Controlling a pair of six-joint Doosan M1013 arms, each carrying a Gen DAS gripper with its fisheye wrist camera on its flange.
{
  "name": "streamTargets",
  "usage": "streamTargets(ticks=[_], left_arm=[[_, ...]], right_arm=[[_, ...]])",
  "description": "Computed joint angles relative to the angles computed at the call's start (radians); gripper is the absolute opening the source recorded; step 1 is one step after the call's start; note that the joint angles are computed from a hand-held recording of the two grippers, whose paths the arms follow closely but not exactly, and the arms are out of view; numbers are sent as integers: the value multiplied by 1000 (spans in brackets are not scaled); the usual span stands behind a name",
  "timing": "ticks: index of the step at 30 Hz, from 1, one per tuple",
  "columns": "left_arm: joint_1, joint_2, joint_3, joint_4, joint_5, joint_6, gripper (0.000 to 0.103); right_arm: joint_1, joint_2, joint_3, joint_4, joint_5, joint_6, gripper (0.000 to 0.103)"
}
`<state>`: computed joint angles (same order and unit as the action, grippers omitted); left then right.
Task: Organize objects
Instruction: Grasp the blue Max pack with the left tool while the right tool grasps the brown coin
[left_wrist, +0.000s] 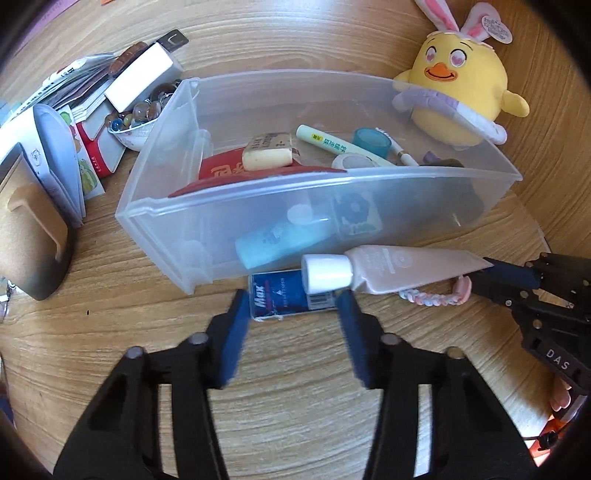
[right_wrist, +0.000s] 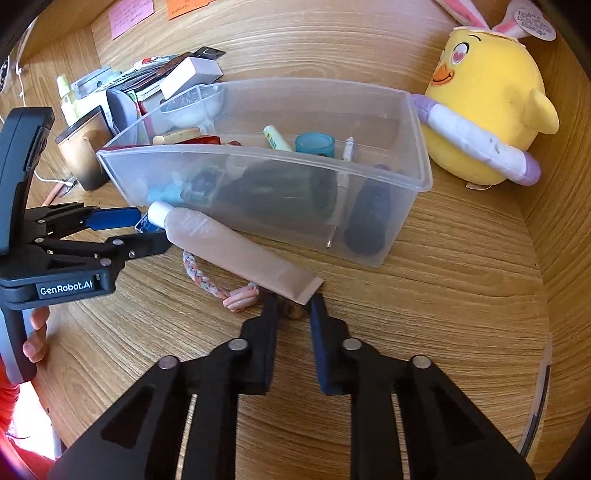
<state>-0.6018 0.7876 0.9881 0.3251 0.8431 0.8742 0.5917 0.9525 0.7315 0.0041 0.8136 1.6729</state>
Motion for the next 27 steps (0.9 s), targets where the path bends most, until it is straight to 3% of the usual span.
streamTargets(ticks=[12, 19, 27], left_arm=[[-4, -62, 112, -22, -79, -43, 47], [-16, -104, 159, 58, -135, -147, 47], [-24, -127, 174, 111, -160, -197, 47]], right_arm=[[-2, -59, 99, 27, -94, 8, 12], [-1, -90, 135, 65, -172, -19, 12], [2, -94, 130, 91, -206, -40, 12]])
